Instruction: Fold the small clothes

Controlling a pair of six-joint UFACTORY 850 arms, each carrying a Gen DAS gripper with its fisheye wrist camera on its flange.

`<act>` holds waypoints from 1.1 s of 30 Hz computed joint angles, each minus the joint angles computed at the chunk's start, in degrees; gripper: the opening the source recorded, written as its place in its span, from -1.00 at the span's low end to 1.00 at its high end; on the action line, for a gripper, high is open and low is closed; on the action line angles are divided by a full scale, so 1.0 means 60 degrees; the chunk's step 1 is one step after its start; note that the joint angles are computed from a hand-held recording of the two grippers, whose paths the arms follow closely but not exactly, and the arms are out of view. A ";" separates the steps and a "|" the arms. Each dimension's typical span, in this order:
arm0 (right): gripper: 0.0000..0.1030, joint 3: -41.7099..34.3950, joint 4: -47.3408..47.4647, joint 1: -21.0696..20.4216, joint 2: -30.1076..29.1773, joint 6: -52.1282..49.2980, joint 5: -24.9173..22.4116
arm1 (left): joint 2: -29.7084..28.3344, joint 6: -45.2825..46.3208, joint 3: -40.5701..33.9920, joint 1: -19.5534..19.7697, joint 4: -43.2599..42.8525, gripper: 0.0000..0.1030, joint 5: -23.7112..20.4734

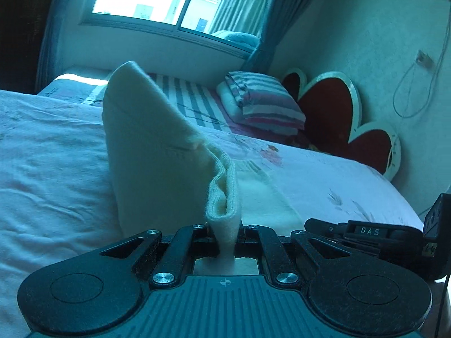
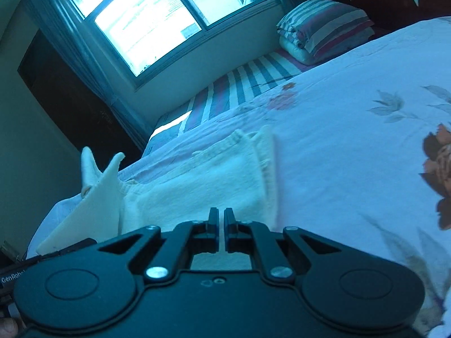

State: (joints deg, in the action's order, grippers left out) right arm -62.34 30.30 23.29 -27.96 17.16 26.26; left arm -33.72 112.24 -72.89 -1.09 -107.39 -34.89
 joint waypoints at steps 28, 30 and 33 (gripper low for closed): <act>-0.16 -0.0312 -0.9397 -0.1590 -0.0477 0.8073 0.0643 | -0.0780 -0.1831 -0.0601 0.0366 0.0768 -0.07 -0.0168; -0.09 -0.0598 -0.9927 -0.1621 -0.0707 0.8533 0.0570 | -0.1095 -0.1898 -0.1001 0.0222 0.0685 -0.07 0.0066; -0.07 -0.1190 -1.1273 -0.1692 -0.1113 0.9831 0.0270 | -0.1327 -0.1787 -0.1294 0.0122 0.0459 -0.07 0.0313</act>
